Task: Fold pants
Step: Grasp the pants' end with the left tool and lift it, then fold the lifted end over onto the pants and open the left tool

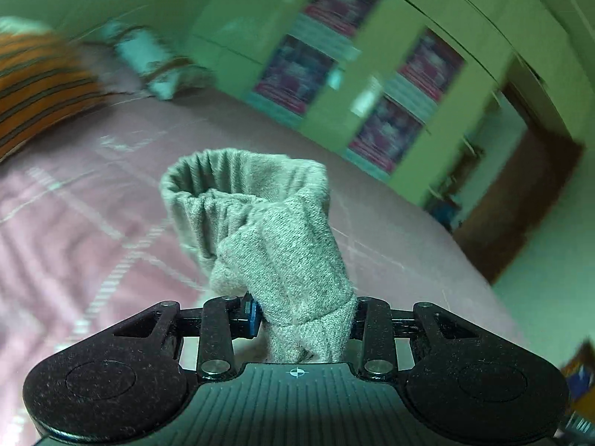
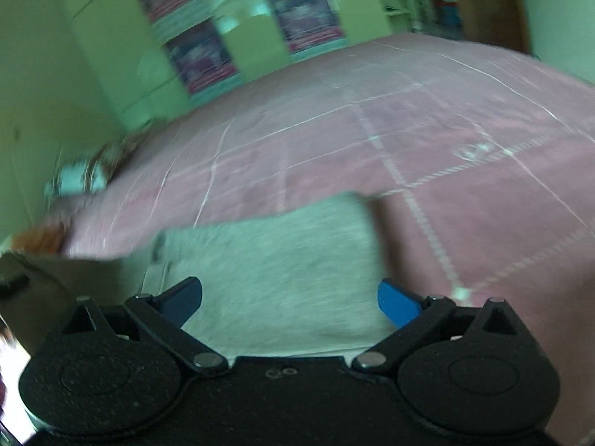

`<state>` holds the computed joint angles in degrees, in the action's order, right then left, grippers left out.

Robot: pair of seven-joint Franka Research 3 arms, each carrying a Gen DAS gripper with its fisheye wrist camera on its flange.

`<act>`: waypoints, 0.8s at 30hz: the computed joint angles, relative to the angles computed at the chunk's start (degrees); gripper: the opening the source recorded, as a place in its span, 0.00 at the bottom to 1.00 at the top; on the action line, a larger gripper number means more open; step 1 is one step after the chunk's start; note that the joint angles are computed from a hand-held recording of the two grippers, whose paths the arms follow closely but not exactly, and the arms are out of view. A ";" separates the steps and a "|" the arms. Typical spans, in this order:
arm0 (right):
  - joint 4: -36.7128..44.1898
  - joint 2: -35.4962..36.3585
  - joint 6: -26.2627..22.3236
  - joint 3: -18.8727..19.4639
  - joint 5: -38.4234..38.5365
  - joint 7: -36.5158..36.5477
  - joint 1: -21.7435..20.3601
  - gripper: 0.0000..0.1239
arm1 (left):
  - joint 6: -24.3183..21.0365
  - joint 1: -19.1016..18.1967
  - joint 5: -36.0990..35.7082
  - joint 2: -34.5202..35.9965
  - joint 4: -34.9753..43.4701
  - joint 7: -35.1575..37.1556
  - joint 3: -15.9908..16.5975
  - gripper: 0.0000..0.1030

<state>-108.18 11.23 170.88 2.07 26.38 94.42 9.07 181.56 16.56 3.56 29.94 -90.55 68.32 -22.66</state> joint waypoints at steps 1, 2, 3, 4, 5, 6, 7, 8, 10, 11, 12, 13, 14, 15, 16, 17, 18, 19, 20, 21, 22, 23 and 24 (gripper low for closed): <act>-0.99 -1.00 0.46 0.93 3.00 -1.63 -1.41 0.77 | -1.39 -2.53 0.95 0.45 1.89 -0.11 1.41 0.34; -1.99 -1.99 0.88 1.75 6.22 -3.54 -2.63 0.78 | -2.73 -4.56 1.73 1.13 3.82 0.21 2.24 0.34; -2.54 -2.56 1.14 2.50 9.95 -6.06 -3.86 0.78 | -3.84 -6.84 2.47 1.37 5.25 0.34 3.51 0.34; -3.12 -3.13 1.45 3.15 13.96 -9.05 -4.98 0.78 | -5.27 -8.83 3.24 2.27 7.57 1.08 4.12 0.34; -3.33 -3.02 2.16 3.65 17.73 -11.95 -5.64 0.78 | -6.39 -10.14 3.60 3.21 9.62 2.30 3.84 0.34; -3.31 -2.94 2.50 3.77 20.72 -14.12 -6.14 0.78 | -7.77 -11.25 3.72 4.67 12.31 4.01 2.98 0.34; -3.57 -3.15 2.66 3.89 23.90 -16.47 -6.73 0.78 | -9.50 -12.49 3.70 5.96 14.87 5.66 2.42 0.34; -3.81 -3.39 2.53 3.91 26.97 -18.84 -7.22 0.78 | -11.50 -14.10 3.82 7.41 17.74 7.31 2.26 0.34; -4.32 -3.85 1.87 3.31 32.36 -22.67 -7.91 0.78 | -16.19 -17.51 3.97 10.54 23.42 11.16 1.47 0.35; -4.45 -3.90 1.54 2.84 34.54 -24.13 -8.07 0.78 | -19.59 -19.06 3.76 12.21 26.38 13.42 0.73 0.37; -4.58 -3.90 1.04 2.21 35.96 -24.85 -8.16 0.78 | -23.77 -20.70 3.28 14.04 29.44 15.21 0.21 0.53; -4.51 -3.70 0.38 1.58 36.64 -24.75 -8.12 0.78 | -25.97 -21.85 2.00 14.96 30.49 16.50 -0.31 0.74; -4.57 -3.71 -0.34 1.07 37.49 -24.82 -8.24 0.78 | -26.22 -22.32 1.08 14.64 29.55 17.04 -0.65 0.82; -4.66 -3.75 -0.89 0.70 38.45 -25.01 -8.33 0.78 | -24.31 -22.51 0.34 13.12 26.60 17.14 -0.45 0.85; -4.67 -3.90 -1.64 0.47 40.00 -26.13 -8.59 0.78 | -21.27 -22.38 -0.43 10.81 22.48 17.03 0.07 0.85; -4.55 -4.05 -2.37 0.46 42.93 -29.10 -9.04 0.78 | -20.40 -22.77 -0.86 8.70 19.77 15.95 1.61 0.85; -4.42 -4.21 -2.79 0.40 45.30 -31.56 -9.12 0.78 | -19.88 -23.33 -0.77 6.54 17.38 14.29 3.92 0.85; -4.04 -4.27 -3.73 0.38 48.31 -34.64 -9.26 0.78 | -17.36 -23.60 -0.16 3.29 12.98 12.55 6.23 0.85; -3.79 -4.46 -4.99 0.28 50.99 -37.22 -9.27 0.77 | -14.75 -23.56 0.66 -0.02 8.34 11.14 8.04 0.85; -3.17 -4.28 -6.72 0.14 53.60 -39.70 -9.23 0.76 | -13.07 -23.48 1.79 -3.43 3.84 9.68 9.85 0.85; -2.40 -3.90 -8.74 -0.01 55.71 -41.78 -9.13 0.73 | -12.59 -22.23 2.30 -5.40 1.33 9.53 10.58 0.85; -1.74 -3.54 -10.50 -0.07 56.97 -43.01 -8.85 0.69 | -12.43 -22.86 4.04 -7.41 -0.84 7.35 12.92 0.85; -0.99 -3.00 -12.42 -0.05 58.20 -44.05 -8.61 0.67 | -11.52 -23.05 5.81 -10.23 -4.72 5.19 14.91 0.85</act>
